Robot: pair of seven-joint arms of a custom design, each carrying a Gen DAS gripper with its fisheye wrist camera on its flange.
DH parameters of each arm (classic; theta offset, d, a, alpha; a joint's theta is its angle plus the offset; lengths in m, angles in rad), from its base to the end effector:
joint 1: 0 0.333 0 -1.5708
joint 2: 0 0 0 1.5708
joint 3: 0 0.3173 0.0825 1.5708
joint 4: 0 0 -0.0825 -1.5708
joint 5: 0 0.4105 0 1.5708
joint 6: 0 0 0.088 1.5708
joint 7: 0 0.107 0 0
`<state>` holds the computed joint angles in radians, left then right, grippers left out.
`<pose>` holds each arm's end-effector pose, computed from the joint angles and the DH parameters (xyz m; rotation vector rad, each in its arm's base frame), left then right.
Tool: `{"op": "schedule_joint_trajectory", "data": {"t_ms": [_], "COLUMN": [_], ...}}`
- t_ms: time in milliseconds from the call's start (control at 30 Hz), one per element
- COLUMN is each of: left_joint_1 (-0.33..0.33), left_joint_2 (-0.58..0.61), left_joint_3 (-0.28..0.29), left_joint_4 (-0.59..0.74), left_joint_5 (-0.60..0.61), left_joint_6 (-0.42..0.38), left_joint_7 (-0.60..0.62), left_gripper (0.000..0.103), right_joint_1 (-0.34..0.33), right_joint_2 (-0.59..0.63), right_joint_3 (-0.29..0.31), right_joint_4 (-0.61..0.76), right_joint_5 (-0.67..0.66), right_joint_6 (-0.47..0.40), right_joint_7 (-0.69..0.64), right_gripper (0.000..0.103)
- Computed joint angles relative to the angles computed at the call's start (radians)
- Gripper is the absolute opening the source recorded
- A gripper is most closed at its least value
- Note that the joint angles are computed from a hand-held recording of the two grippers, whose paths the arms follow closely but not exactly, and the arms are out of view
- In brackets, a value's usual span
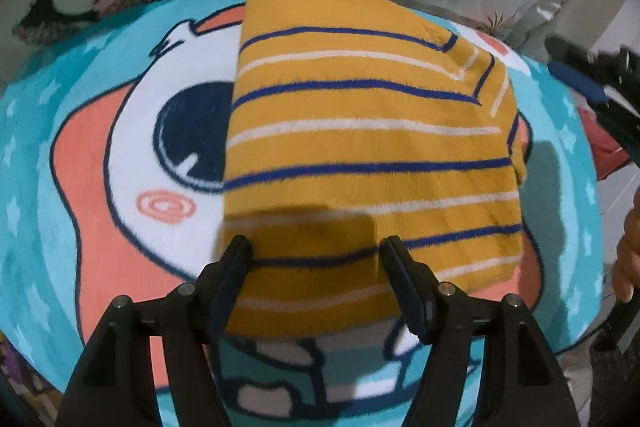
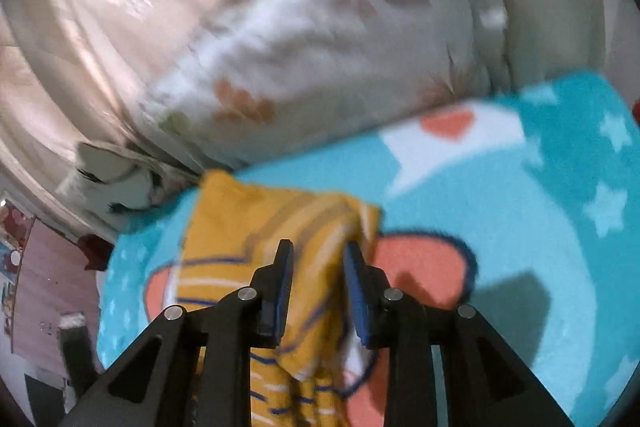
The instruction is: Fold small clothes
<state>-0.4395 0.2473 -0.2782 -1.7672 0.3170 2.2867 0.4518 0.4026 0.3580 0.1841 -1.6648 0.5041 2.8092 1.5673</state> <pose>0.5231 -0.4298 0.4458 -2.3208 1.8132 -0.4571 0.6289 0.3687 0.4797 -1.7240 1.4984 -0.0129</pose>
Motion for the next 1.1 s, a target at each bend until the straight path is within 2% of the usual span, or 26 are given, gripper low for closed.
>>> {"op": "schedule_joint_trajectory", "data": {"t_ms": [67,200,233,300,367,400,433,467,533,600,667,800,867,900,933,967,1000,1033,1100], "left_joint_1": [0.001,0.001,0.003,0.007,0.018,0.030,0.040,0.050,0.075,0.096,0.110,0.145,0.166,0.181,0.181,0.167,0.168,0.189,0.174], "left_joint_2": [-0.026,-0.088,-0.103,-0.143,-0.184,-0.210,-0.226,-0.241,-0.265,-0.255,-0.230,-0.142,-0.106,-0.074,-0.054,-0.038,-0.028,-0.018,-0.034], "left_joint_3": [-0.002,-0.005,-0.006,-0.006,-0.006,-0.002,0.000,0.002,0.012,0.021,0.023,-0.002,-0.028,-0.049,-0.050,-0.038,-0.040,-0.066,-0.051], "left_joint_4": [-0.030,-0.087,-0.099,-0.136,-0.181,-0.216,-0.238,-0.261,-0.315,-0.340,-0.342,-0.312,-0.287,-0.256,-0.232,-0.208,-0.191,-0.174,-0.167], "left_joint_5": [-0.012,-0.010,-0.007,0.004,0.008,-0.002,-0.017,-0.032,-0.071,-0.119,-0.191,-0.431,-0.537,-0.601,-0.604,-0.561,-0.555,-0.612,-0.590], "left_joint_6": [0.020,0.023,0.018,0.009,0.014,0.024,0.034,0.055,0.136,0.225,0.283,0.417,0.446,0.443,0.423,0.406,0.394,0.382,0.353], "left_joint_7": [-0.027,-0.079,-0.088,-0.120,-0.154,-0.169,-0.171,-0.170,-0.143,-0.064,0.031,0.323,0.451,0.533,0.544,0.517,0.521,0.572,0.528], "left_gripper": [0.067,0.068,0.068,0.069,0.073,0.073,0.073,0.073,0.077,0.079,0.079,0.080,0.086,0.086,0.086,0.085,0.077,0.048,0.040], "right_joint_1": [-0.040,0.009,0.008,0.022,0.046,0.037,0.029,-0.008,-0.050,-0.080,-0.113,-0.093,-0.084,-0.081,-0.072,-0.069,-0.079,-0.100,-0.120], "right_joint_2": [0.060,0.235,0.275,0.282,0.288,0.284,0.261,0.223,0.158,0.082,0.044,0.041,0.067,0.063,0.073,0.084,0.095,0.111,0.104], "right_joint_3": [0.054,0.001,0.003,-0.011,-0.040,-0.030,-0.028,0.009,0.045,0.063,0.096,0.088,0.100,0.112,0.112,0.115,0.116,0.130,0.147], "right_joint_4": [0.087,0.298,0.328,0.316,0.343,0.355,0.332,0.274,0.177,0.061,-0.011,-0.066,-0.062,-0.074,-0.068,-0.056,-0.042,-0.023,-0.033], "right_joint_5": [0.063,-0.020,-0.064,-0.044,-0.102,-0.133,-0.095,-0.031,0.064,0.152,0.261,0.352,0.409,0.452,0.468,0.491,0.509,0.554,0.643], "right_joint_6": [-0.084,-0.282,-0.295,-0.234,-0.268,-0.300,-0.295,-0.248,-0.177,-0.128,-0.138,-0.172,-0.158,-0.103,-0.080,-0.073,-0.112,-0.162,-0.185], "right_joint_7": [-0.088,-0.028,0.011,-0.014,0.017,0.035,0.023,-0.009,-0.052,-0.081,-0.141,-0.162,-0.184,-0.221,-0.221,-0.210,-0.186,-0.183,-0.214], "right_gripper": [0.029,0.029,0.028,0.027,0.028,0.028,0.031,0.045,0.065,0.071,0.073,0.073,0.073,0.073,0.073,0.070,0.061,0.044,0.039]}}
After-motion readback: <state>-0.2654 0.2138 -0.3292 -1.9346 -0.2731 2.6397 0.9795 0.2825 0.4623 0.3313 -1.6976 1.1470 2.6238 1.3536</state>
